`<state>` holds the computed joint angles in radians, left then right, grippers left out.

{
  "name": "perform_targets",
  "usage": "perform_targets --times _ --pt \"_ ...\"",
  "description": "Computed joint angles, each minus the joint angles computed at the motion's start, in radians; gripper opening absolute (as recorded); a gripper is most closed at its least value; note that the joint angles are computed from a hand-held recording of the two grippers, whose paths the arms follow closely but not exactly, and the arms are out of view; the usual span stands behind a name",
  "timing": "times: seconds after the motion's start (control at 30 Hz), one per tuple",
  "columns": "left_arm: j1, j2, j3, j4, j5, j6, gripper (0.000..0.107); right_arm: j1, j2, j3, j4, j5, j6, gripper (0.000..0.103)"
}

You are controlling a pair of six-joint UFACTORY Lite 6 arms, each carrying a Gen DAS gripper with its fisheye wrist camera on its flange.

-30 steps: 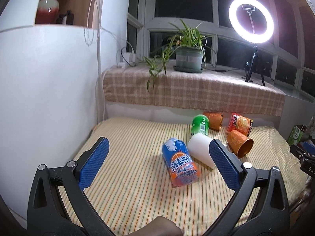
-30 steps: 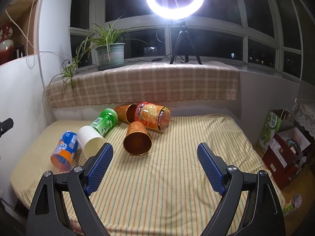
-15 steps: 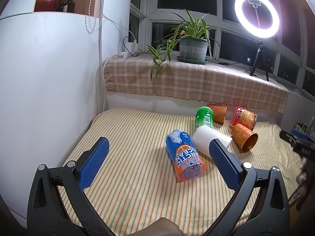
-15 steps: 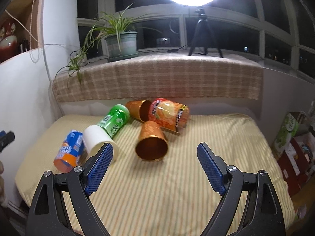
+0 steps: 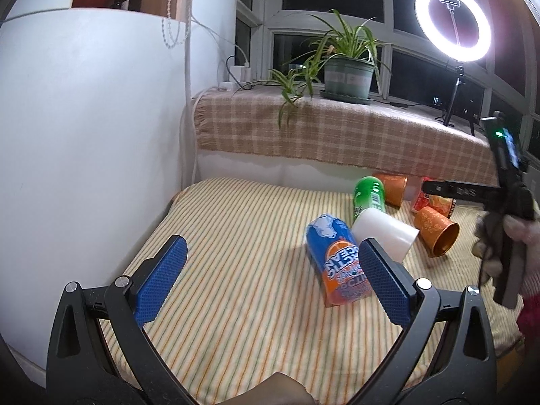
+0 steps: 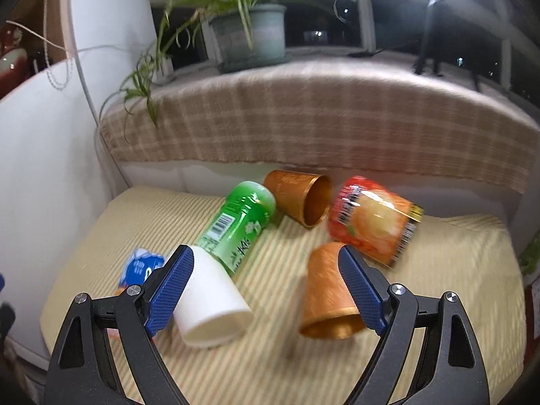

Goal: Flip cup upright
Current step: 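Move the right gripper down to the green bottle lying on its side, then close the right gripper around the green bottle's body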

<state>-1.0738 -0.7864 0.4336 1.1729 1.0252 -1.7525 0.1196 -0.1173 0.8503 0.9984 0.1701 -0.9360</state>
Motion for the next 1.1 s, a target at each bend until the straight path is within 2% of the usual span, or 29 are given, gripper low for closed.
perform_targets --times 0.33,0.6,0.83,1.1 --pt "0.111 -0.107 -0.064 -0.035 -0.043 0.076 0.103 0.068 0.414 0.385 -0.422 0.058 0.484 0.087" --pt "0.186 -0.125 -0.083 -0.046 -0.102 0.109 0.103 0.049 0.635 0.618 -0.385 0.192 0.531 0.087" --pt "0.235 -0.115 -0.09 -0.04 -0.146 0.117 0.103 0.036 0.822 0.859 -0.45 0.355 0.683 0.087" --pt "0.258 -0.117 -0.1 -0.04 -0.16 0.121 0.103 0.0 0.956 1.047 -0.391 0.503 0.682 0.087"
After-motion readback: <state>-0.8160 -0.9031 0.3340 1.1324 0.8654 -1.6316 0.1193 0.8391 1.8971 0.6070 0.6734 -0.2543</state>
